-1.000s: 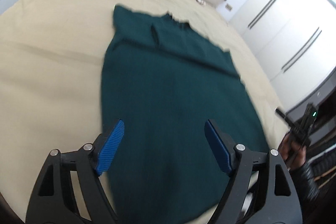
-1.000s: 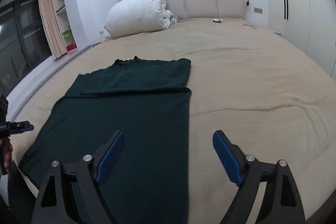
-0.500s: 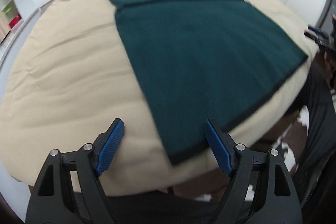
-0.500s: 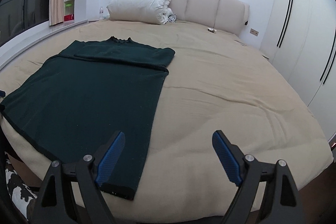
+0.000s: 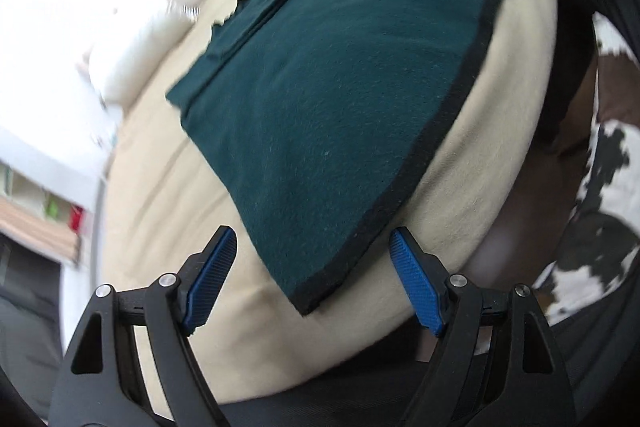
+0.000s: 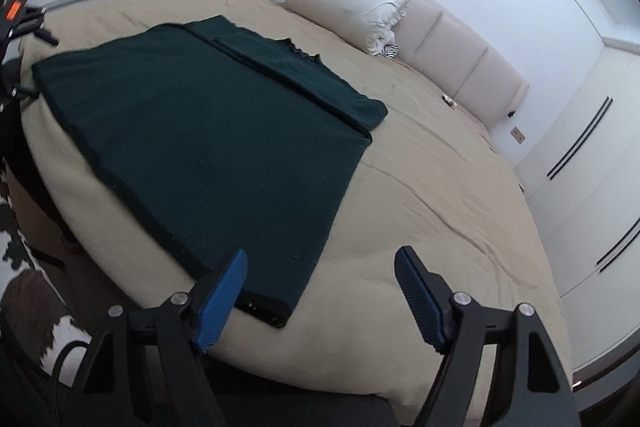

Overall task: Fold small clothes
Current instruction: 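Release the sweater and move both tools to the hem, then grasp the hem with both grippers and lift it toward the collar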

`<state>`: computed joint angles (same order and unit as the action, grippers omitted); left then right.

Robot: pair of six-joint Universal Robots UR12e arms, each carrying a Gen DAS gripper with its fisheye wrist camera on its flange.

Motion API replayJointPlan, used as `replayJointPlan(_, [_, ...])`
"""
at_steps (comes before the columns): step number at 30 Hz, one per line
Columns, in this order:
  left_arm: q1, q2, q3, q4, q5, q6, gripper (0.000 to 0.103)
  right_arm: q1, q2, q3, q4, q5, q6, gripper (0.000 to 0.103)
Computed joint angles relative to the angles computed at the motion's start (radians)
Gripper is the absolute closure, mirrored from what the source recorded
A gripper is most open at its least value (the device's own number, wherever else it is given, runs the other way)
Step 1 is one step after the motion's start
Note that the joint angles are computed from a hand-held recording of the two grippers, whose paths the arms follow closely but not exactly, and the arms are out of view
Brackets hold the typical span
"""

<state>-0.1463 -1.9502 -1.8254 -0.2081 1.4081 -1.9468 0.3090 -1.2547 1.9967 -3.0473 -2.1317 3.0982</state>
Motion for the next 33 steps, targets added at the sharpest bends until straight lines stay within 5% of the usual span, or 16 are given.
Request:
replayJointPlan(13, [0.023,-0.043,-0.082,0.378,-0.071,0.182,0.035,0.069,0.101,-0.059,0.045,-0.144,-0.338,0.049])
replayJointPlan(24, [0.036,-0.05,-0.074,0.352,-0.088,0.177,0.069,0.069,0.115,-0.065,0.054,-0.186,-0.36,0.049])
replayJointPlan(33, [0.042,-0.047,-0.058,0.296,-0.093,0.159,0.075,0.074,0.121,-0.072,0.072,-0.223,-0.362,0.051])
